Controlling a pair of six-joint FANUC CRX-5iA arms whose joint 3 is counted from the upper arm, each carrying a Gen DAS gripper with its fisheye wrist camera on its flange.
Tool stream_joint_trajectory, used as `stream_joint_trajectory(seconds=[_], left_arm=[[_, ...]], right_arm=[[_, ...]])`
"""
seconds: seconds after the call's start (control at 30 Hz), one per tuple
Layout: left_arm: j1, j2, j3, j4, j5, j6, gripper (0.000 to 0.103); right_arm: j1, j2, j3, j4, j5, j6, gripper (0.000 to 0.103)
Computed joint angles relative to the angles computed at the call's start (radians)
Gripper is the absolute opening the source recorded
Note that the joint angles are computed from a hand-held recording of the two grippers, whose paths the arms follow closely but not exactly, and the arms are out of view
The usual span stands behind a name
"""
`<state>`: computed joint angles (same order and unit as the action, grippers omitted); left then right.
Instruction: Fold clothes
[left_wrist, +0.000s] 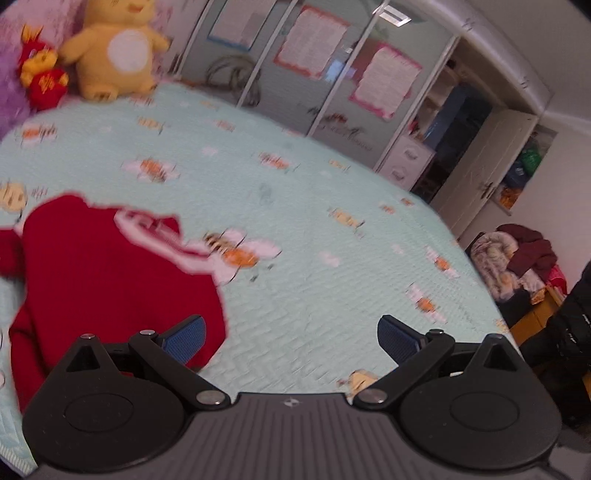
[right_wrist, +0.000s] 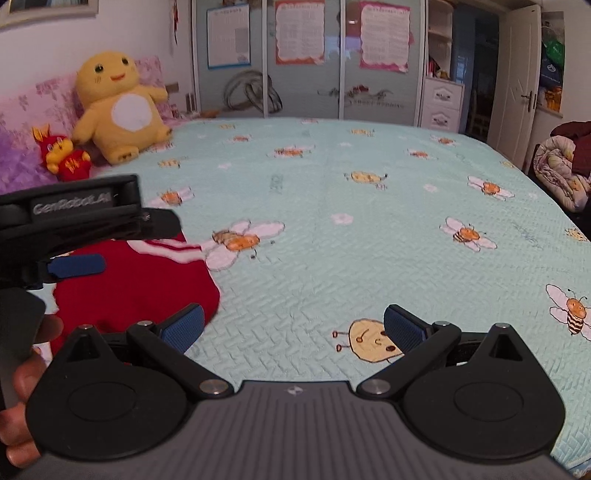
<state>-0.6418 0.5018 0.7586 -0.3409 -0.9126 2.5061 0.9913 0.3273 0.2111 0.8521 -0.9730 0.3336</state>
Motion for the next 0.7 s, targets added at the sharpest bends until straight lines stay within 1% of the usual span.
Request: stream_joint_trajectory(seconds=[0.07,0.13,0.2,0.27,0.3,0.37,0.47,0.53,0.57,0.63,0.7], left_arm=[[0.01,-0.007,-0.024,-0.005,-0.014,0.007,0.102],[0.002,-0.021,-0.031,-0.08,-0.053,0.048,0.102],[-0.011,-0.05,-0.056,-0.19,-0.097,0.132,0.102],[-0.011,-0.075,-0.081,-0.274,-0.153,0.23,0.102],[-0.005,-0.088,-0.1,-0.299,-0.174,0.274,0.102],[0.032,-0.116,-0.154,-0.285,-0.185,0.338,0.102],[0.069,-0.144,-0.212,-0.262,-0.192,0.374,0.101],[0.075,-0.14,-0.21,-0.262,-0.222,0.378,0.101],[0.079,-0.138,-0.209,-0.258,-0.232,0.377,0.101],[0.091,-0.142,-0.221,-0.24,-0.223,0.379,0.101],[0.098,-0.146,-0.231,-0.227,-0.208,0.381,0.101]], right_arm=[[0.001,0.037,0.038,-0.02,-0.014,0.036,0.102],[0.001,0.072,0.073,-0.041,0.002,0.074,0.102],[0.001,0.107,0.111,-0.063,0.016,0.115,0.102],[0.0,0.142,0.148,-0.079,0.051,0.162,0.102],[0.001,0.163,0.175,-0.09,0.067,0.192,0.102],[0.002,0.203,0.231,-0.118,0.099,0.252,0.102],[0.003,0.26,0.313,-0.156,0.141,0.308,0.102],[0.006,0.315,0.399,-0.185,0.125,0.348,0.102],[0.007,0.346,0.455,-0.209,0.1,0.377,0.102],[0.009,0.397,0.551,-0.263,0.061,0.433,0.102],[0.012,0.424,0.603,-0.294,0.049,0.468,0.102]])
